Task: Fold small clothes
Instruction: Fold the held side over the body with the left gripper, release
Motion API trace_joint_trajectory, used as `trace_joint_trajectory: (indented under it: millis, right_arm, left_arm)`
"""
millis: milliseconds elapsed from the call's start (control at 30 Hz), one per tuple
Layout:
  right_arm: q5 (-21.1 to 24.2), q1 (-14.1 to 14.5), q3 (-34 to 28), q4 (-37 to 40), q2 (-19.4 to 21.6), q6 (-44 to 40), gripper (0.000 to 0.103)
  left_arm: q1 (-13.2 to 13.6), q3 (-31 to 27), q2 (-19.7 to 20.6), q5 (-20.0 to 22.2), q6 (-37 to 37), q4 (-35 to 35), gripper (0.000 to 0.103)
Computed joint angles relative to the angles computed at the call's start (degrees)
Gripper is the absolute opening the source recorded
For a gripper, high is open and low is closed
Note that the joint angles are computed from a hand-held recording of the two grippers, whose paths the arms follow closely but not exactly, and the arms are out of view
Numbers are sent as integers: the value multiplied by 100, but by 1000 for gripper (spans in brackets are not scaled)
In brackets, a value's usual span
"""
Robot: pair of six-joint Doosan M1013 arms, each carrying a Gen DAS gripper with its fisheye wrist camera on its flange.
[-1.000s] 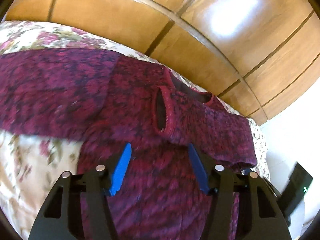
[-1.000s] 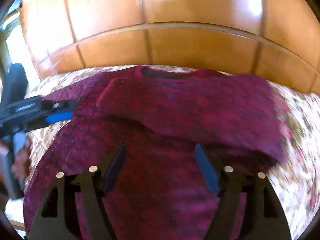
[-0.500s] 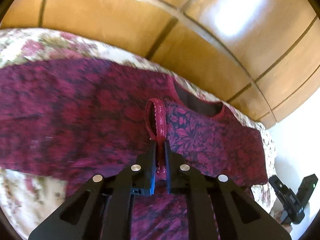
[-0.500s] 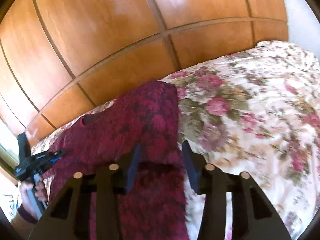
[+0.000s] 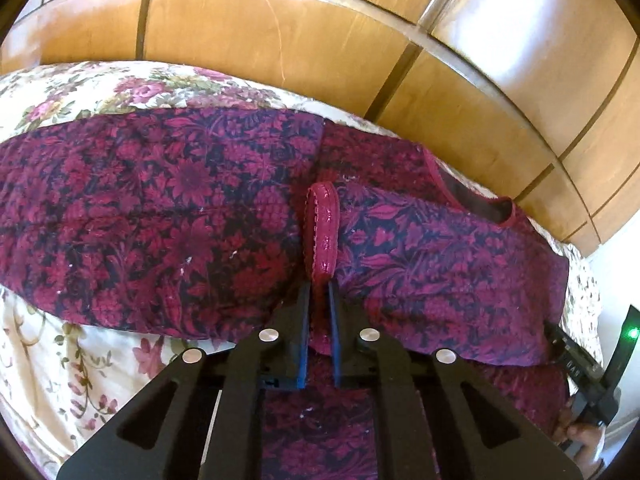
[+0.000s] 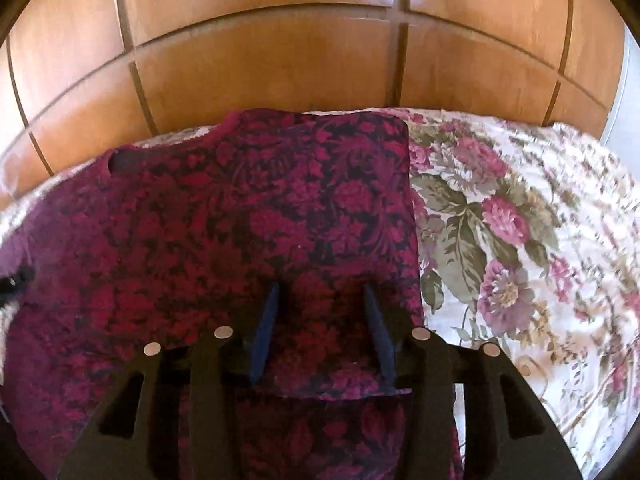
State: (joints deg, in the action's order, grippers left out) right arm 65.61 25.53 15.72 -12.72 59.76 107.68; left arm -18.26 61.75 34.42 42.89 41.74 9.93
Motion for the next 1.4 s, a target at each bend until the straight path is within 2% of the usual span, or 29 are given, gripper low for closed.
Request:
trace_joint_trajectory:
  millis: [33,100,233,267,300,367,467,533,600,733,800,900,1033,1200,1367,1400]
  right_arm:
    - [17,23,-7,-105,5,8,45]
    - [3,57,46,-298,-9,98,51]
    - [-10,78,90,-495,-29,219,58]
    - [-10,95,109,-615,-41,284,65]
    - [-19,122,158,-779,-77,397,73]
    - [-272,125,513,-881,-276,553,75]
    - [-877,186,1357,-1021,-747,712,83]
    - [-1206,242,1778,-1005,-987,647,88]
    - [-1440,300,2046,-863,-1143,438,93]
    - [-1368,422,2142,-335,-1162,-494,96]
    - [-1188,499,2048,-339,-1079,-856,100]
    - [-845,606,1815,-661,-907,-1028,101]
    - [-654,544,1661,-334,-832,-914,101]
    - [-345,381,1358,366,-690,-926,101]
    - [-319,441,1306,142,-665,-885,101]
    - [-368,439,1344,133,-680,-872,101]
  left_arm:
    - [-10,49,-40,-45,-32,47,9]
    - [-22,203,-159,-121,-170,134,20]
    - [18,622,-445,-332,-537,260,22]
    - [29,706,-501,-348,-583,264,22]
    - [69,823,-580,-354,-618,205,38]
    - [153,1186,-807,-483,-1038,252,63]
    - [276,1765,-1178,-723,-1941,574,63]
    - [396,2074,-1386,-797,-2257,549,63]
    - [479,2386,-1600,-829,-2942,1027,63]
    - [621,2813,-1911,-578,-4170,1876,63]
    - [703,3043,-2062,-577,-4840,2243,63]
    - [819,3274,-2211,-641,-5458,2490,63]
    - [985,3445,-2286,-985,-5755,2499,63]
    - [1165,3306,-2203,-1093,-5382,2075,63]
    - [1431,3113,-2049,-1145,-5189,1555,63]
    - [1458,3064,-2013,-1088,-5205,1577,58]
